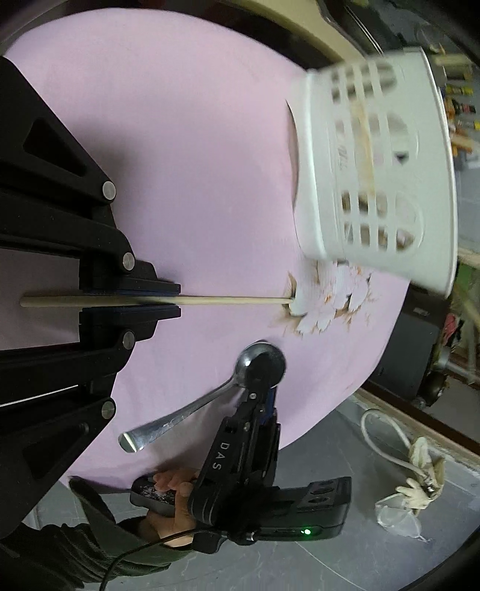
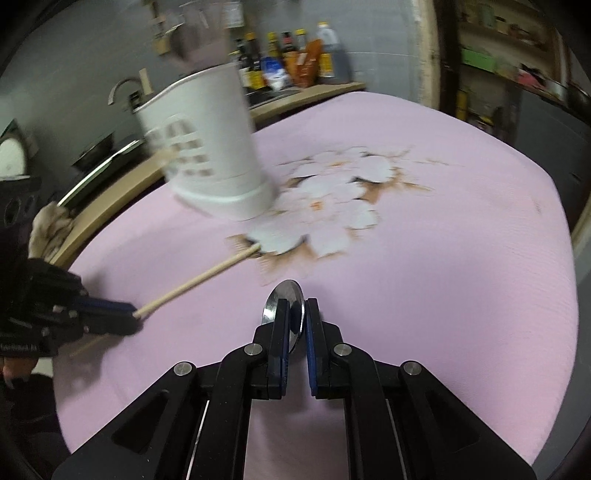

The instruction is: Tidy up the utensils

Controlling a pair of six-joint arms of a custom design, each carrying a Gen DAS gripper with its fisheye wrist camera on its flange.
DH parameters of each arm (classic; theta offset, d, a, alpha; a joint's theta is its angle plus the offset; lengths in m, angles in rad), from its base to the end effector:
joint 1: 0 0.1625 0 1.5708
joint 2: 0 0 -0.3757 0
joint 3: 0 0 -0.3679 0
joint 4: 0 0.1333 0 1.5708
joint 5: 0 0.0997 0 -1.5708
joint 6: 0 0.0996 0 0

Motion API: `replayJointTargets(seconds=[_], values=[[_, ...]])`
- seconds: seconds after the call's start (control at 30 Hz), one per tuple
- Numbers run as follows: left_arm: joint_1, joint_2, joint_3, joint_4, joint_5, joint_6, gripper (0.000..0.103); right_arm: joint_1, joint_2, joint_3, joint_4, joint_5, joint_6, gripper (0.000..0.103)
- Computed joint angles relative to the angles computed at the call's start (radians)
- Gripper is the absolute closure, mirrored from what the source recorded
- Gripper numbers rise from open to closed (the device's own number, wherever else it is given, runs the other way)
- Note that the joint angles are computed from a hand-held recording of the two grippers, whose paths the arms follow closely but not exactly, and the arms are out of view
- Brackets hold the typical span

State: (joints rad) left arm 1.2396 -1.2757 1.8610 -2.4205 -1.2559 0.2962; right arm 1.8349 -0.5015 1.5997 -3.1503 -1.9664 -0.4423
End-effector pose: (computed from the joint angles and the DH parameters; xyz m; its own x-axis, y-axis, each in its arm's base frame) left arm -0.0194 -0.5611 0.2534 -0.7936 0.4889 -0.3622 0.5703 0.8051 -0.1627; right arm 0.2555 -0.5813 -0.0198 -0.7481 -0.4283 0.5069 -0.6103 0.7439 -0.2722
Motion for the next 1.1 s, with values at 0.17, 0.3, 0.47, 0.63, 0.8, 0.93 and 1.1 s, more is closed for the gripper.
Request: replayJointTargets(seconds=[0.17,0.3,0.47,0.63,0.8,0.93,1.1], values=[[0.023,-0.045,0.039,-0.045,0.001,-0.005,0.100,0.024,0.020,-0.003,0.019,0.032,-0.043,0.097],[0.041,-0.055,0.021,-0.007,-0.028,0.000,0.099,0.037,0.035,-0.014,0.015,0.006,-0.058,0.091],[0.031,-0.041,-0.014,0.053,-0.016,0.040,0.097,0.046,0.026,0.023,-0.051,-0.035,-0.004,0.058],[0.019,-0.012,-0.053,0.100,0.025,0.111,0.091,0.066,0.022,0.033,-0.032,-0.094,0.046,0.050],[0.007,0.037,-0.114,0.174,0.055,0.162,0.085,0.082,0.047,0.001,0.004,-0.152,0.093,0.048],[0.002,0.088,-0.170,0.217,0.082,0.190,0.084,0.098,0.089,-0.032,-0.022,-0.214,0.120,0.047],[0.003,0.132,-0.227,0.278,0.100,0.213,0.084,0.113,0.133,-0.049,-0.095,-0.270,0.111,0.049]])
